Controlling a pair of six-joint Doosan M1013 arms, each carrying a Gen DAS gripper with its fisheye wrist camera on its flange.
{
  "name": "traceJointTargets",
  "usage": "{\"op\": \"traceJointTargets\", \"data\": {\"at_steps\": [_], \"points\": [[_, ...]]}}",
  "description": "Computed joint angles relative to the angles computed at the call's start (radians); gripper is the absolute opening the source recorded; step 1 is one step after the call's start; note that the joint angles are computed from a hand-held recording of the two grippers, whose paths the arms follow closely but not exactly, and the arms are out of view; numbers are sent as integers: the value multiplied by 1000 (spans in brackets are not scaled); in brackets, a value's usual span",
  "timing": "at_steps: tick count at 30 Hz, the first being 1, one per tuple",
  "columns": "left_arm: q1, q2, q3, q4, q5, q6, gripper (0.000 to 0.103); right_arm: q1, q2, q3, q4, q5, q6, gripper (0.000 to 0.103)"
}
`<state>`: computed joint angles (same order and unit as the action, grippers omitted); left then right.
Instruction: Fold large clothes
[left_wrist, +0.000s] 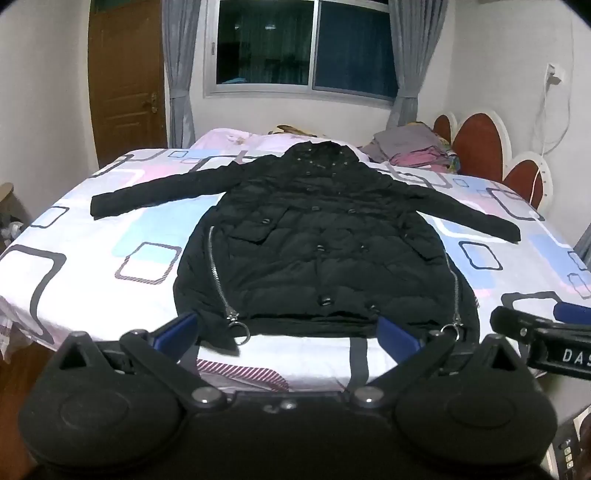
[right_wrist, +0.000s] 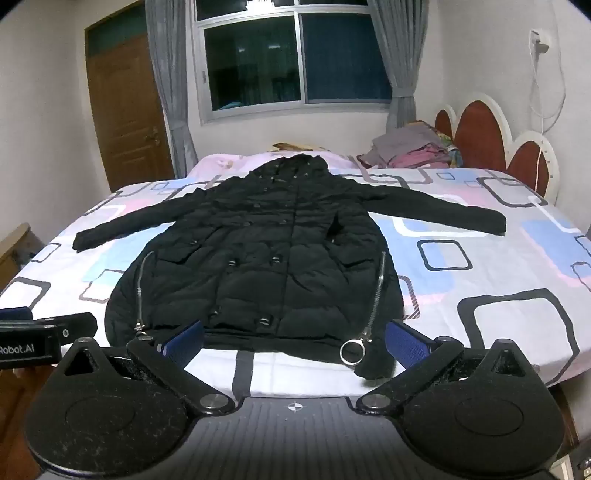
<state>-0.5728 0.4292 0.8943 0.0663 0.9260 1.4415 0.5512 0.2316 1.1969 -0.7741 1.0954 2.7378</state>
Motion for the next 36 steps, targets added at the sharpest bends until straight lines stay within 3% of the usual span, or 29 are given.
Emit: {"op": "traceJointTargets", "data": {"at_steps": [36], "points": [[11, -12, 5, -33, -26, 36, 103, 8, 4, -17, -18, 10, 11, 103]]}}
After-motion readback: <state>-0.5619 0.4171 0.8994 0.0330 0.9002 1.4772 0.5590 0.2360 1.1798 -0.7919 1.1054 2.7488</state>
